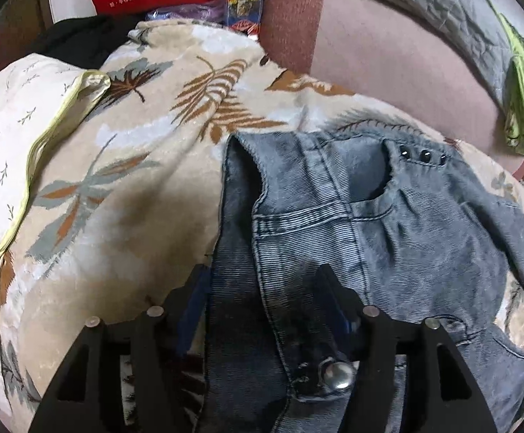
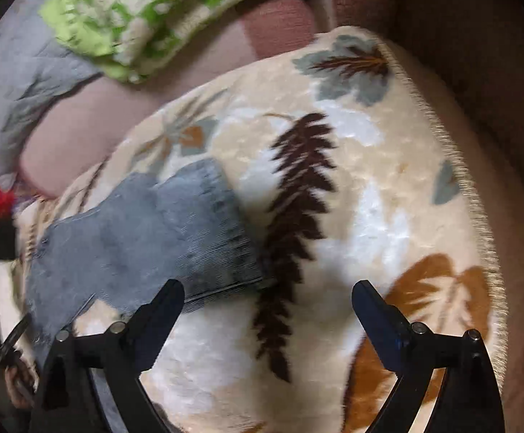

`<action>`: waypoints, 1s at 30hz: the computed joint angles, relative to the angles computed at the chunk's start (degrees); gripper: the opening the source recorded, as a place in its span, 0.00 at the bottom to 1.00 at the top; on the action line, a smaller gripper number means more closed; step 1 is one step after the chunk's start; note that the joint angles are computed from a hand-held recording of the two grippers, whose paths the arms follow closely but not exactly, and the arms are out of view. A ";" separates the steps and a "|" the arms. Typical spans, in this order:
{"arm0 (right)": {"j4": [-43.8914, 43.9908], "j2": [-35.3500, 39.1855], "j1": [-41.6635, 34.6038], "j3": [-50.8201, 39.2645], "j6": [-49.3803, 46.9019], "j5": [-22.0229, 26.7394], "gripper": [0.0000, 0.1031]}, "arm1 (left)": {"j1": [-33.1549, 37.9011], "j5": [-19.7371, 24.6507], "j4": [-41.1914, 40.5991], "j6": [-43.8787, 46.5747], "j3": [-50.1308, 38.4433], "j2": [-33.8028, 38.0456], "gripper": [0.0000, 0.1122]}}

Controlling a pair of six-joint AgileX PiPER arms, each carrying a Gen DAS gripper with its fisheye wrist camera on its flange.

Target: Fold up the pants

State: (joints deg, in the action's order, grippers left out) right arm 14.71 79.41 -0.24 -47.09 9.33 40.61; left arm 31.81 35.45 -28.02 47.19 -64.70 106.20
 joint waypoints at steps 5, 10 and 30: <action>-14.91 6.13 9.78 -2.31 12.19 -5.38 0.93 | 1.12 3.80 1.42 -3.96 -3.07 2.00 0.56; -17.38 8.34 10.22 -6.74 12.99 -5.43 0.93 | 2.87 12.51 0.99 -10.50 -15.86 6.81 0.56; -4.98 34.27 5.37 -42.47 2.58 15.06 0.31 | -6.45 30.26 7.78 -25.33 -47.33 25.80 0.03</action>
State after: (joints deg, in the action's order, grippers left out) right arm 9.73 113.68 5.13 -89.56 11.91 55.66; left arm 25.36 65.71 -20.23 21.87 -112.03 132.00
